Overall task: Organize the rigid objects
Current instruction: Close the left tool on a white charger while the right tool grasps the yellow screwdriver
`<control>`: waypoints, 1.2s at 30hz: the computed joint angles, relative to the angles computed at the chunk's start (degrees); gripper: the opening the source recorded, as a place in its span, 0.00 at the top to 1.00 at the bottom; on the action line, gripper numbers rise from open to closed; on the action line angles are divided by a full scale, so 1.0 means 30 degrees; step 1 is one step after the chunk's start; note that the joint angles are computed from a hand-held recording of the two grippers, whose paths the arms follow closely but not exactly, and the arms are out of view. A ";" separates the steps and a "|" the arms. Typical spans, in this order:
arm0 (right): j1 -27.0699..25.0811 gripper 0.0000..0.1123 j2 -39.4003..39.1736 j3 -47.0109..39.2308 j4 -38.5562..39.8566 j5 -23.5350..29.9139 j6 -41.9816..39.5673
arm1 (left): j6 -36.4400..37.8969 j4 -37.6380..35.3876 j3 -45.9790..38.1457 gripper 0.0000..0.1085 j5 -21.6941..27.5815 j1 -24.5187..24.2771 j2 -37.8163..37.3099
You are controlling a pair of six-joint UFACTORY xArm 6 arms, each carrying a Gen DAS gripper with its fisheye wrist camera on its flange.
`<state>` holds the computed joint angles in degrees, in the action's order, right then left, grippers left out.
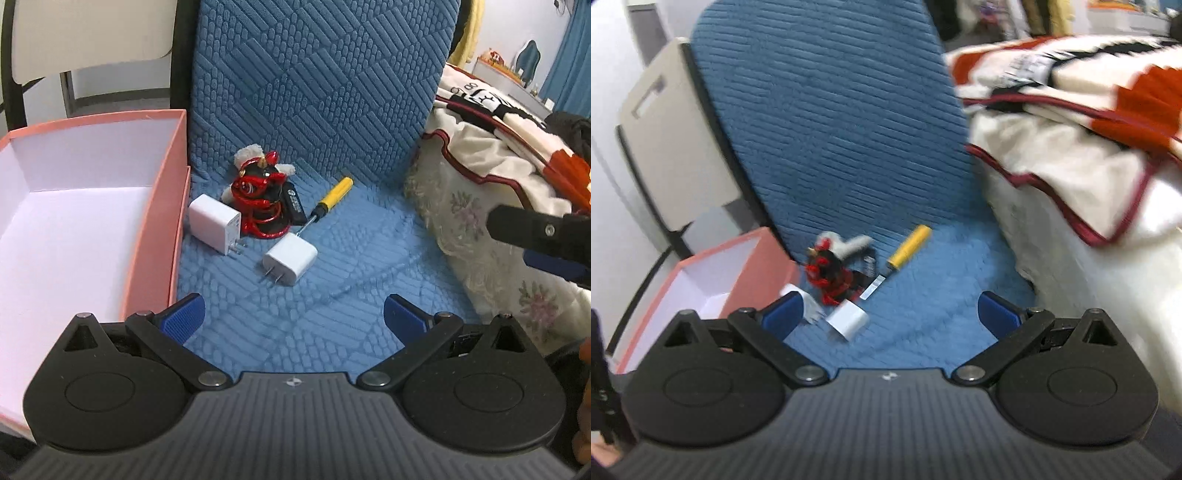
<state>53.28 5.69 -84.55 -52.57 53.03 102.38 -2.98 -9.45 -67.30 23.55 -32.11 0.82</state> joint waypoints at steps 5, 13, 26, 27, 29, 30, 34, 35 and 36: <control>-0.1279 0.12 0.0752 -0.0124 0.0861 -0.1861 -0.1028 | 0.0277 0.0115 -0.0843 0.05 -0.0783 -0.0143 0.1161; -0.3471 0.37 0.2111 0.0021 0.3947 -0.5562 -0.3011 | -0.0751 0.1754 -0.2569 0.05 -0.1823 -0.0134 0.3481; -0.5502 0.36 0.5925 -0.3420 0.8025 -0.6279 -0.7043 | -0.0143 0.0360 -0.5078 0.24 -0.1659 0.0084 0.6403; -0.5637 0.37 0.6382 -0.3930 0.8861 -0.6210 -0.7757 | 0.0051 0.0104 -0.5413 0.25 -0.1449 0.0098 0.6631; -0.5822 0.37 0.7163 -0.4858 0.9880 -0.5908 -0.8445 | 0.0274 0.0079 -0.6050 0.27 -0.0859 0.0156 0.6990; -0.5913 0.37 0.7500 -0.5236 1.0190 -0.5910 -0.8671 | 0.0413 0.0077 -0.6079 0.28 -0.1001 0.0175 0.7032; -0.6058 0.38 0.8923 -0.7271 1.0755 -0.4911 -1.0221 | 0.1261 -0.0816 -0.6561 0.32 -0.0589 0.0126 0.7352; -0.6084 0.41 0.9420 -0.8036 1.1036 -0.4321 -1.0790 | 0.1199 -0.0618 -0.6648 0.32 -0.0500 0.0092 0.7420; -0.6119 0.45 0.9848 -0.8655 1.1402 -0.3869 -1.1279 | 0.0985 -0.0166 -0.6755 0.32 -0.0436 0.0043 0.7511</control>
